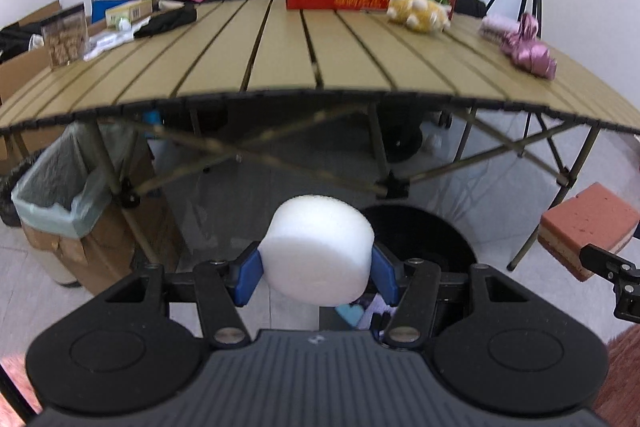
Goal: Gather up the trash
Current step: 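Carry the sponge and foam cylinder down to the black bin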
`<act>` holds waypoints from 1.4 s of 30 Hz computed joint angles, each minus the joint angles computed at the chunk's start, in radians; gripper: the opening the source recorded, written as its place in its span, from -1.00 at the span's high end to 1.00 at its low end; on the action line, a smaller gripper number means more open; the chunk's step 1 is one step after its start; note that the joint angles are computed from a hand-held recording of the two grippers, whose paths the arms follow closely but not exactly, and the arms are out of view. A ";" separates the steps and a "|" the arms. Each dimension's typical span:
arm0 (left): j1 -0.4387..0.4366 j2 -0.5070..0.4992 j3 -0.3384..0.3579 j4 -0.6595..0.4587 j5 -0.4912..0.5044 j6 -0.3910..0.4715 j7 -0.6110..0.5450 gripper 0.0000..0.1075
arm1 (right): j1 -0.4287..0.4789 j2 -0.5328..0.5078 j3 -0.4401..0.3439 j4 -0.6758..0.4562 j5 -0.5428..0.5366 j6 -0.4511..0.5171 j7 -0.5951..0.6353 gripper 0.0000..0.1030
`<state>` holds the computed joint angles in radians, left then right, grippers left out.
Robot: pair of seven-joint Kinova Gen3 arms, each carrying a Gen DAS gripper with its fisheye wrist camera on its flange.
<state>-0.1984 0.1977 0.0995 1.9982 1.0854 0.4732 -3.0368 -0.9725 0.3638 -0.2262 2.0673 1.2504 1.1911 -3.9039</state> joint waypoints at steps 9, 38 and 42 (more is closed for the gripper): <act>0.025 0.066 0.004 -0.028 -0.192 -0.057 0.198 -0.07 | 0.043 0.031 0.022 -0.058 -0.062 -0.130 0.113 -0.86; 0.084 0.209 0.006 -0.165 -0.787 -0.100 0.866 -0.07 | 0.122 0.223 0.249 -0.329 -0.297 -0.500 0.598 -0.86; 0.088 0.219 0.012 -0.173 -0.834 -0.098 0.916 -0.07 | 0.121 0.248 0.281 -0.350 -0.330 -0.537 0.629 -0.86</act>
